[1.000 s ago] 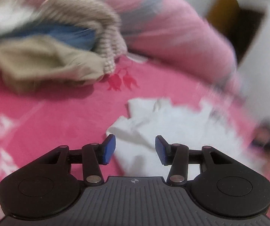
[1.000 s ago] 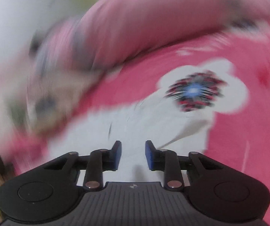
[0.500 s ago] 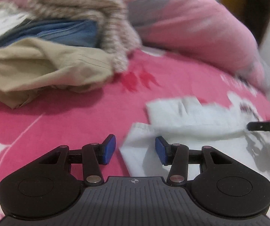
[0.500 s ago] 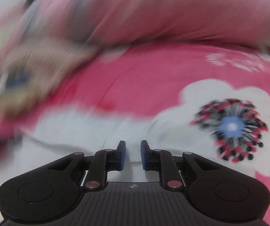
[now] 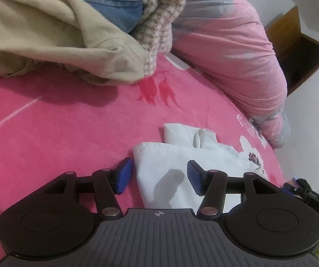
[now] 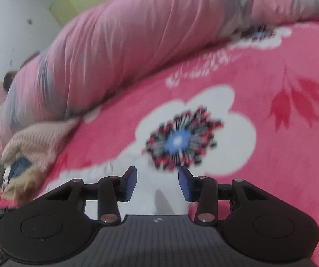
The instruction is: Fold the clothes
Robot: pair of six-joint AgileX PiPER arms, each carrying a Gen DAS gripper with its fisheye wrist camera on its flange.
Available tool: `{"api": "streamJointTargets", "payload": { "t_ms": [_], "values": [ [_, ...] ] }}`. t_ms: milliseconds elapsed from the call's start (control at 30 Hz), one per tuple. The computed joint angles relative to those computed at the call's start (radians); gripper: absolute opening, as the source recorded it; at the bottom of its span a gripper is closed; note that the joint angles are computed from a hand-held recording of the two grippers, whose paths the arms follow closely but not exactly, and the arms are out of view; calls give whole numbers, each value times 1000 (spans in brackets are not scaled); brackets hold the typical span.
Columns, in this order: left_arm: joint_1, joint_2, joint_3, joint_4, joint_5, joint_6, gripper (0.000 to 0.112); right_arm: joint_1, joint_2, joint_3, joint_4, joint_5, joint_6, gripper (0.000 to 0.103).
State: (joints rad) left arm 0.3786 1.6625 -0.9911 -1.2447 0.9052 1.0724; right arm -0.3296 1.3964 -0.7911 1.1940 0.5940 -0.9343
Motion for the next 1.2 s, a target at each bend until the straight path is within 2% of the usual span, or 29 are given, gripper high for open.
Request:
{"api": "streamJointTargets", "payload": {
  "t_ms": [133, 200, 267, 333, 400, 467, 500, 567, 700, 800, 1000, 1200],
  "values": [
    [-21, -15, 23, -18, -33, 47, 52, 12, 68, -16, -12, -16, 28, 44],
    [-29, -25, 34, -21, -47, 78, 50, 9, 103, -25, 6, 2, 16, 44],
    [-54, -47, 54, -19, -97, 114, 43, 8, 100, -8, 41, 2, -17, 42],
    [-80, -71, 78, -31, -151, 154, 38, 11, 90, 12, 78, -13, -47, 27],
    [-93, -77, 92, -57, -175, 191, 29, -9, 90, 27, 133, 20, -89, 12],
    [-107, -87, 108, -92, -202, 225, 14, -3, 76, 40, 151, 15, -109, 3],
    [-115, -92, 117, -112, -216, 243, 11, 8, 68, 46, 157, 4, -120, 0],
    [-122, -114, 139, -168, -231, 303, 2, 41, 38, 56, 162, -46, -124, 0],
    [-115, -167, 178, -287, -233, 420, 0, 96, -22, 67, 184, -135, -146, 0],
    [-104, -189, 178, -337, -228, 439, 0, 114, -49, 55, 189, -164, -155, 0],
    [-142, -159, 118, -399, -281, 458, 0, 159, -25, -17, 192, -217, -165, 0],
    [-173, -105, 66, -499, -318, 516, 0, 166, 52, -81, 308, -226, -277, 0]
  ]
}}
